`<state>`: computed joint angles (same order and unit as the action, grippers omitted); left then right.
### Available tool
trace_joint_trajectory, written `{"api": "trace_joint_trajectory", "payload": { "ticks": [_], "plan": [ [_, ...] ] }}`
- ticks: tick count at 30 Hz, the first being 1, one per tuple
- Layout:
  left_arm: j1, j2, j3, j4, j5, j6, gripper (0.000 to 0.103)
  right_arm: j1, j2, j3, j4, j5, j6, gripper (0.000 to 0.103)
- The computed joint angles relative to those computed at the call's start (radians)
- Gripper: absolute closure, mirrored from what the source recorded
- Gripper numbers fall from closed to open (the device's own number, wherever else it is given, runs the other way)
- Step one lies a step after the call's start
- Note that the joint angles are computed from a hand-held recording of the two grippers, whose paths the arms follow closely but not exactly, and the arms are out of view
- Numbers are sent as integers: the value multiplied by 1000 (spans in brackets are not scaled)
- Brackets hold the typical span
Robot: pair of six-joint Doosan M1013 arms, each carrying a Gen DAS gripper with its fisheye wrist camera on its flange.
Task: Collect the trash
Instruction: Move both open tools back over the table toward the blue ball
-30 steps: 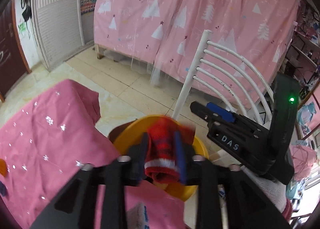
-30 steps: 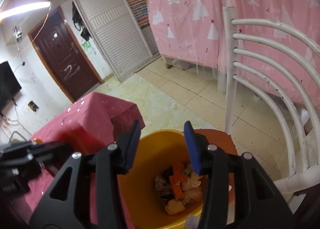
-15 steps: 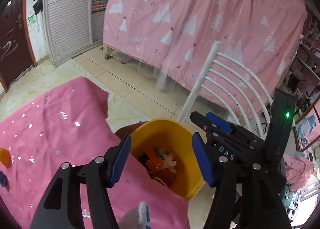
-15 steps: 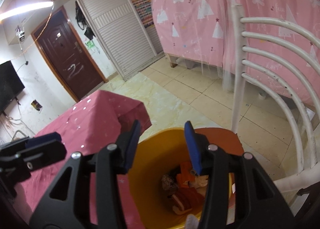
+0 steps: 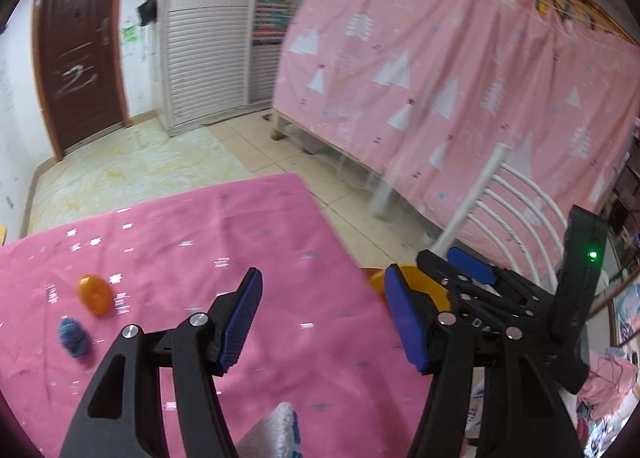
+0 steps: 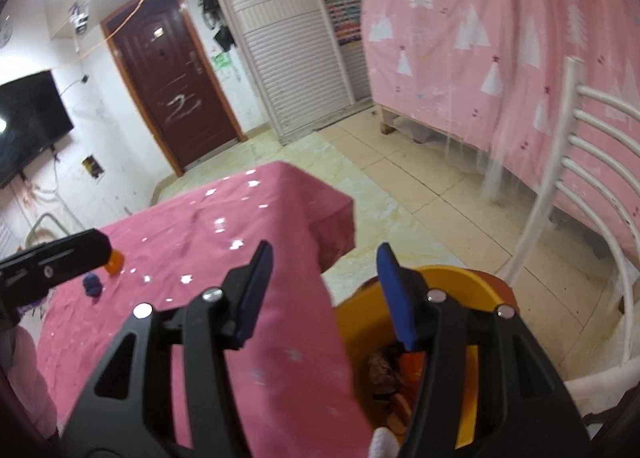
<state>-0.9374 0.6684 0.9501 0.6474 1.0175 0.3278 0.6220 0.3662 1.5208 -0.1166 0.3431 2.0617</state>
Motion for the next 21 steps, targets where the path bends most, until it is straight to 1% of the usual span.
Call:
{"api": "trace_joint_trajectory", "payload": {
  "ticks": [6, 9, 12, 17, 21],
  "plan": [
    [15, -85, 143, 55, -3, -131, 47, 42, 41, -77, 40, 46, -86, 50],
    [23, -123, 207, 80, 0, -186, 47, 64, 65, -120, 55, 71, -128, 44],
    [32, -157, 265, 98, 7, -236, 47, 81, 84, -155, 69, 94, -165, 44],
    [50, -198, 339, 96, 30, -300, 47, 103, 122, -218, 109, 132, -235, 44],
    [68, -226, 394, 86, 21, -340, 47, 122, 152, -265, 133, 165, -284, 44]
  ]
}}
